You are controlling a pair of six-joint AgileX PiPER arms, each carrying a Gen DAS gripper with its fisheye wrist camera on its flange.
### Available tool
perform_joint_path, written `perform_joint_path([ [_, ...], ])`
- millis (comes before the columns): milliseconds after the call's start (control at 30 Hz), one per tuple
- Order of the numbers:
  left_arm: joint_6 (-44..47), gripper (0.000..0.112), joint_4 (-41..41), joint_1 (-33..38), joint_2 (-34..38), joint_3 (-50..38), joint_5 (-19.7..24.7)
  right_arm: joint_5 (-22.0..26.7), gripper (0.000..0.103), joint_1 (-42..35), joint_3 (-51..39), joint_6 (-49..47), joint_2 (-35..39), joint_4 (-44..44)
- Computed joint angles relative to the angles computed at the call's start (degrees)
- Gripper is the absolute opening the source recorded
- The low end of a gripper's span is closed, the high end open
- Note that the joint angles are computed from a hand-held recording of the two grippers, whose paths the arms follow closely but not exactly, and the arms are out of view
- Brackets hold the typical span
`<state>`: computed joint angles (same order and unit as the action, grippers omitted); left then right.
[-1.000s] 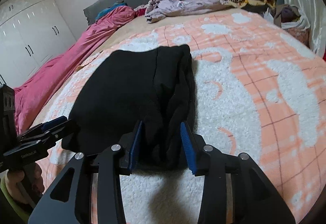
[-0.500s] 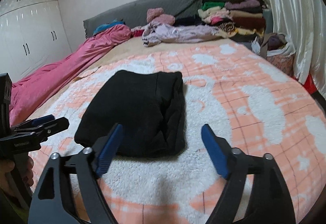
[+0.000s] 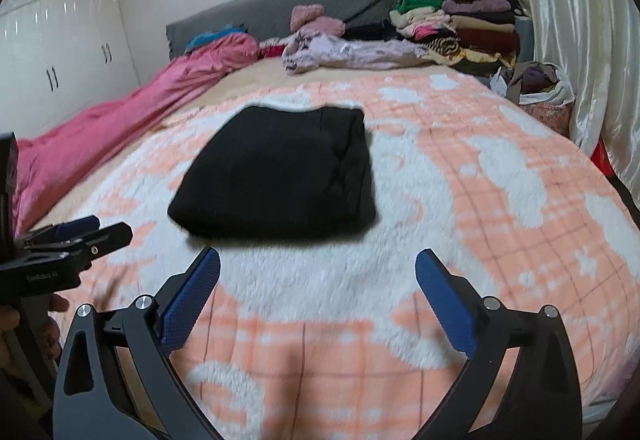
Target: Fold small clothes
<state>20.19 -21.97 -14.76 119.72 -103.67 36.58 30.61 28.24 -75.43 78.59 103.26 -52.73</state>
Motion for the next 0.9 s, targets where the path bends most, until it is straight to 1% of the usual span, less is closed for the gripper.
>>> perform_joint_path([
  [100,0.0,0.094,-0.3,0.2,-0.8,2.6,-1.2,1.4,0.098,1.1,-0.1,-0.7,0.9,0.6],
  [300,-0.3,0.094,0.3,0.5,-1.6,4.2,-2.1,1.7,0.098,1.1,-0.7,-2.1,1.7,3.4],
  [567,-1.9,0.094,1.0,1.1,-2.1,4.2,-2.1,2.8,0.098,1.7,-1.6,-2.7,1.6,3.4],
  [900,-2.7,0.094,1.4,1.4,-2.9,4.7,-1.9,3.0,0.098,1.7,-1.6,-2.7,1.4,3.4],
])
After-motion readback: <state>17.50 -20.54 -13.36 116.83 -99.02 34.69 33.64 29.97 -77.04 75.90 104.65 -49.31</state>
